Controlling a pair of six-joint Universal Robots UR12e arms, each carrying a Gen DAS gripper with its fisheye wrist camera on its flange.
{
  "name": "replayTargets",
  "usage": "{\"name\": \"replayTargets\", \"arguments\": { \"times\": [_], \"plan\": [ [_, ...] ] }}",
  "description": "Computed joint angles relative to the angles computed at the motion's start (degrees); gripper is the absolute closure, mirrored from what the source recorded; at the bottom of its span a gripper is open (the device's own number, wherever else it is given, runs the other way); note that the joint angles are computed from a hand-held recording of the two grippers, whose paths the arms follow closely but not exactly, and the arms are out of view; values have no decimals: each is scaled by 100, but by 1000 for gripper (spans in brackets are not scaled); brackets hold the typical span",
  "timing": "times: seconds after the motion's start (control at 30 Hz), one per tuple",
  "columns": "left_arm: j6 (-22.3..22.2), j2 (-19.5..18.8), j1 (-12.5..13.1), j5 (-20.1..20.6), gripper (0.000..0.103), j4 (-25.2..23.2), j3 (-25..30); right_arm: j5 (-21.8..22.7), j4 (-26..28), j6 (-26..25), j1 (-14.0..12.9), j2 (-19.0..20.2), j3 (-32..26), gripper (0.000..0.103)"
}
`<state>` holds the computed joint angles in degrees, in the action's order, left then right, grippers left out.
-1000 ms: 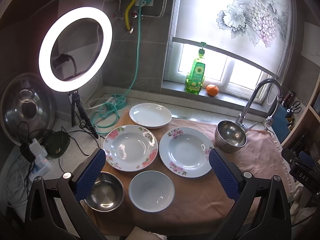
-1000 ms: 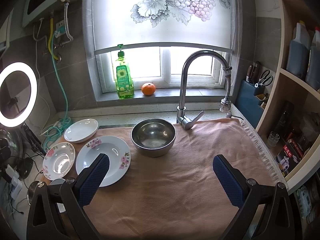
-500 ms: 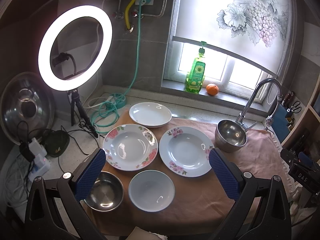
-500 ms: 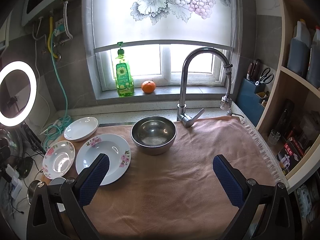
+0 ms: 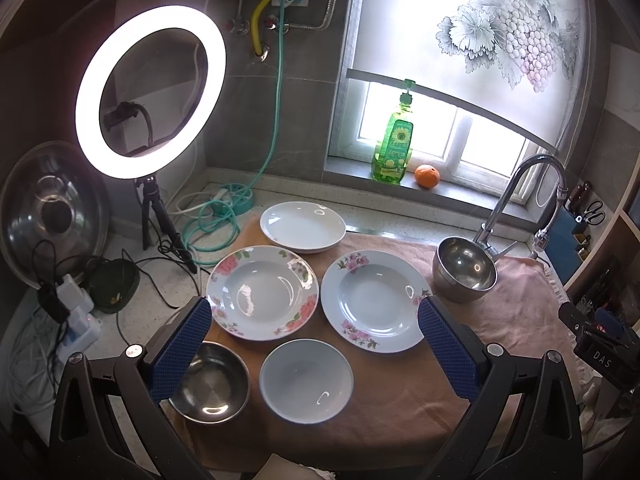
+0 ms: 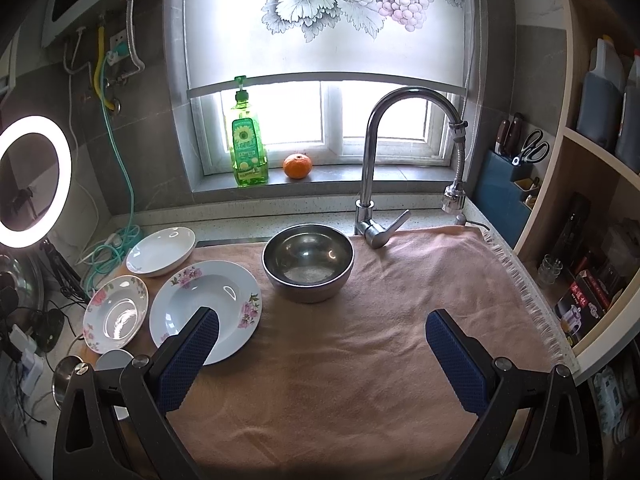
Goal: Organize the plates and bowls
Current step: 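Move the right tool toward the rim of the peach-blossom plate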
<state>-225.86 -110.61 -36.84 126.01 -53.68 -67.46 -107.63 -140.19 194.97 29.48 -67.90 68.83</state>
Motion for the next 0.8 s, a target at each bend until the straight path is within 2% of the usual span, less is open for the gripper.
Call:
{"name": "replayTargets", "arguments": {
  "times": [0.5, 0.8],
  "plan": [
    [-94, 139, 136, -173, 1, 15, -245, 281, 285, 48, -31, 109, -112, 1],
    [-207, 347, 378, -476, 1, 149, -606, 623, 421, 216, -87, 180, -148, 1]
  ]
}}
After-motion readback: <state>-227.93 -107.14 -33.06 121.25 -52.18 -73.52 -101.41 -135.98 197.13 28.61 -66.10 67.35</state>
